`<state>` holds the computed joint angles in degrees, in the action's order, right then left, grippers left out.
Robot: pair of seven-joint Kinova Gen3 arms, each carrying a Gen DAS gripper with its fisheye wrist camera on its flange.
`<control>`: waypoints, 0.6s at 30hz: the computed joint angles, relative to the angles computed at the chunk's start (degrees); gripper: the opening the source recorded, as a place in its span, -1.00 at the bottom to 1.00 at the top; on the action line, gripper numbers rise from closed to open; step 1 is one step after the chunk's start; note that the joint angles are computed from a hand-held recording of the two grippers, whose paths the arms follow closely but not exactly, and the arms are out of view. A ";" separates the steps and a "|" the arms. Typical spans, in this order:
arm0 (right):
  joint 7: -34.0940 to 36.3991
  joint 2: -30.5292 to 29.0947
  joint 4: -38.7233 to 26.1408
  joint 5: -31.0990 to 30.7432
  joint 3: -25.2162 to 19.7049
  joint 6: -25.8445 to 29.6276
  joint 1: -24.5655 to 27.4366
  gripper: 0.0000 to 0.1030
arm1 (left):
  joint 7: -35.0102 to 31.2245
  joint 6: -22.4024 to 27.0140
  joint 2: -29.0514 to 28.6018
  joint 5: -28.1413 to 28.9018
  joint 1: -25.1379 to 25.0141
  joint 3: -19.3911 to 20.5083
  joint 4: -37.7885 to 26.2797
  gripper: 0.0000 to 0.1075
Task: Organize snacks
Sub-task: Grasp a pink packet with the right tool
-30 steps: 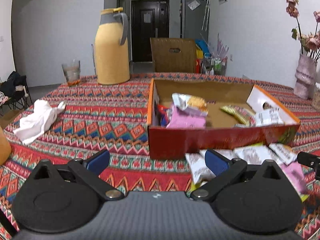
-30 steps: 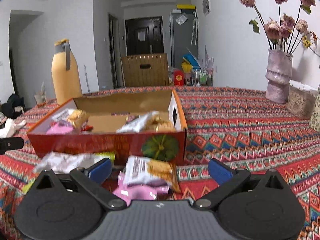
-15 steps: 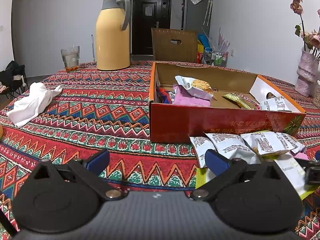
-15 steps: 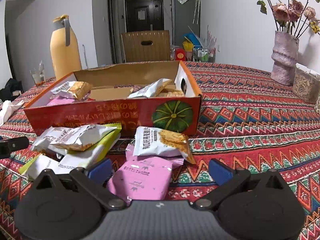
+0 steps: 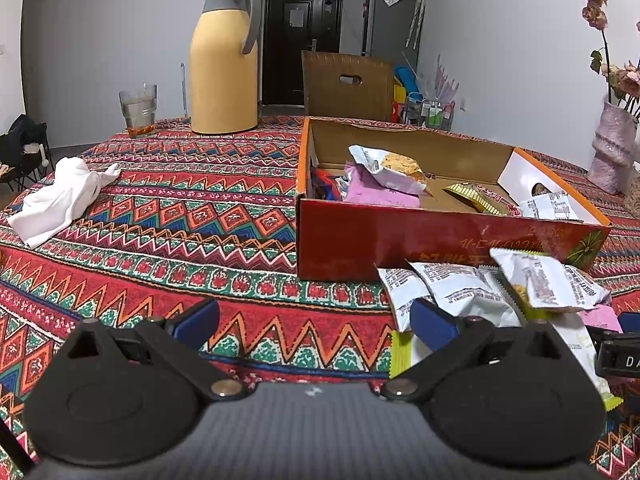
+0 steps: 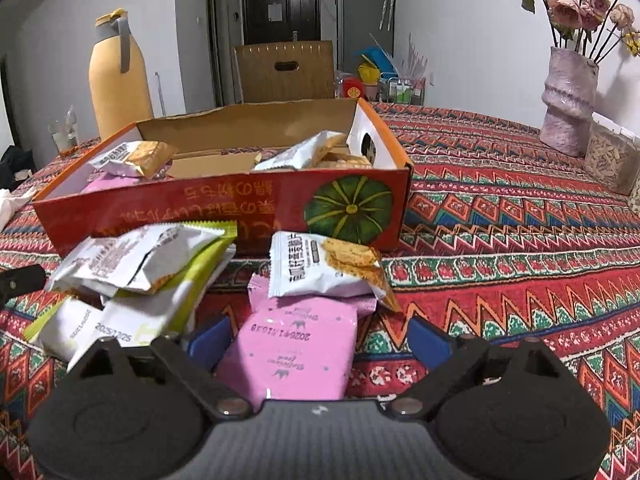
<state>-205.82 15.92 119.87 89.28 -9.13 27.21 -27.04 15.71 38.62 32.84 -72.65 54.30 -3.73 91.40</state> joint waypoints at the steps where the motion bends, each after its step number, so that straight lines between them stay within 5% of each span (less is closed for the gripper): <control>1: 0.01 -0.02 0.05 0.06 -0.07 0.17 -0.14 0.74 | -0.18 0.10 0.07 0.19 -0.08 0.08 -0.11 0.92; 18: 1.07 -1.22 2.39 0.91 -0.32 1.01 0.15 0.42 | -1.91 0.16 0.33 2.04 -0.02 -0.25 -0.81 0.92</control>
<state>-204.75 14.70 122.26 90.19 -9.45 28.22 -26.89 13.80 38.78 33.18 -70.61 54.28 -3.98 90.59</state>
